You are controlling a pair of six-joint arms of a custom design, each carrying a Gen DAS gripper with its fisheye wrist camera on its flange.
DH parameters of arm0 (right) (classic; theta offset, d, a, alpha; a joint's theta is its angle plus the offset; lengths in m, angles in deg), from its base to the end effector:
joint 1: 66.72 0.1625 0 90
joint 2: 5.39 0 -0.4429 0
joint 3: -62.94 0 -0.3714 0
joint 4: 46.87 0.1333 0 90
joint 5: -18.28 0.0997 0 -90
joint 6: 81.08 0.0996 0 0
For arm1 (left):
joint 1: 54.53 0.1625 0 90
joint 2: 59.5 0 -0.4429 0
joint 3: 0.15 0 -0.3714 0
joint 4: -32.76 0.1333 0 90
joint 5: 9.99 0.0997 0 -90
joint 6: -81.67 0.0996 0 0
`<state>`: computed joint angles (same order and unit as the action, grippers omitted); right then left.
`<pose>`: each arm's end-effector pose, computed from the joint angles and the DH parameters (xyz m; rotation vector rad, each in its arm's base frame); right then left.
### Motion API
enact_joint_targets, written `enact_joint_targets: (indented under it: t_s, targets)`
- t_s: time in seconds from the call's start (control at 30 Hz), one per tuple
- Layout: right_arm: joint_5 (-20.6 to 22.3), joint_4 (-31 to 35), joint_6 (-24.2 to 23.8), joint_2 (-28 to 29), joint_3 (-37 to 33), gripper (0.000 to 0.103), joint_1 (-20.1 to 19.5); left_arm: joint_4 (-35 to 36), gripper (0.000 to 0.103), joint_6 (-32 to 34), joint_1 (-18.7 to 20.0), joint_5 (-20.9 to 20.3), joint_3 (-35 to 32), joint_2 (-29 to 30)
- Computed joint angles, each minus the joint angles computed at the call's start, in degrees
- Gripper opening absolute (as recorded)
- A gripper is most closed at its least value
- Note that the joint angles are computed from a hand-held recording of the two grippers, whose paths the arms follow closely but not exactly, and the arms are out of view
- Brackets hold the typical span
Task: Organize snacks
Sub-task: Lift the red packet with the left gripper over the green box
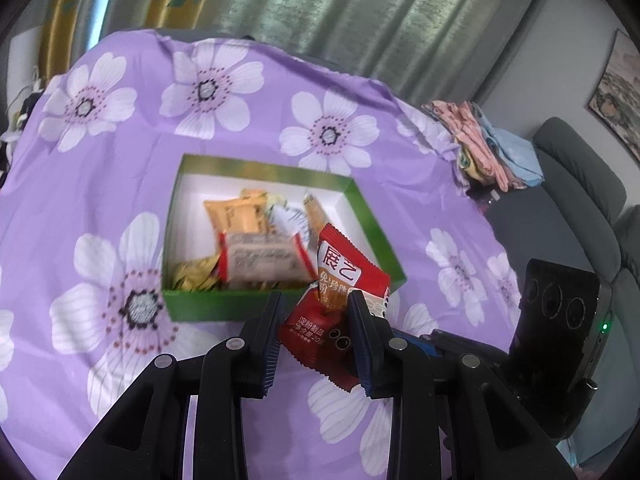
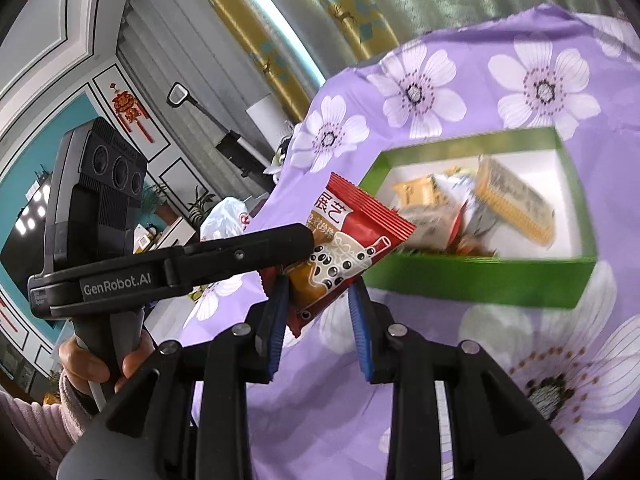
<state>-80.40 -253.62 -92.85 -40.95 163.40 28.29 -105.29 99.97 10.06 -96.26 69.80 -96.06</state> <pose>0.1752 -0.6440 0.1013 0.2911 -2.6467 1.2793 -0.2116 -0.7713 0.1510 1.1298 2.8513 -0.4000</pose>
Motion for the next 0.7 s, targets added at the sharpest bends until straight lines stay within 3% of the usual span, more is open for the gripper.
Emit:
enact_joint_targets:
  t_s: [0.7]
  targets:
    - [-0.54, 2.92, -3.04, -1.43, -5.21, 0.030, -2.77, 4.60, 0.032, 0.89, -1.23, -0.94, -14.81, 10.05]
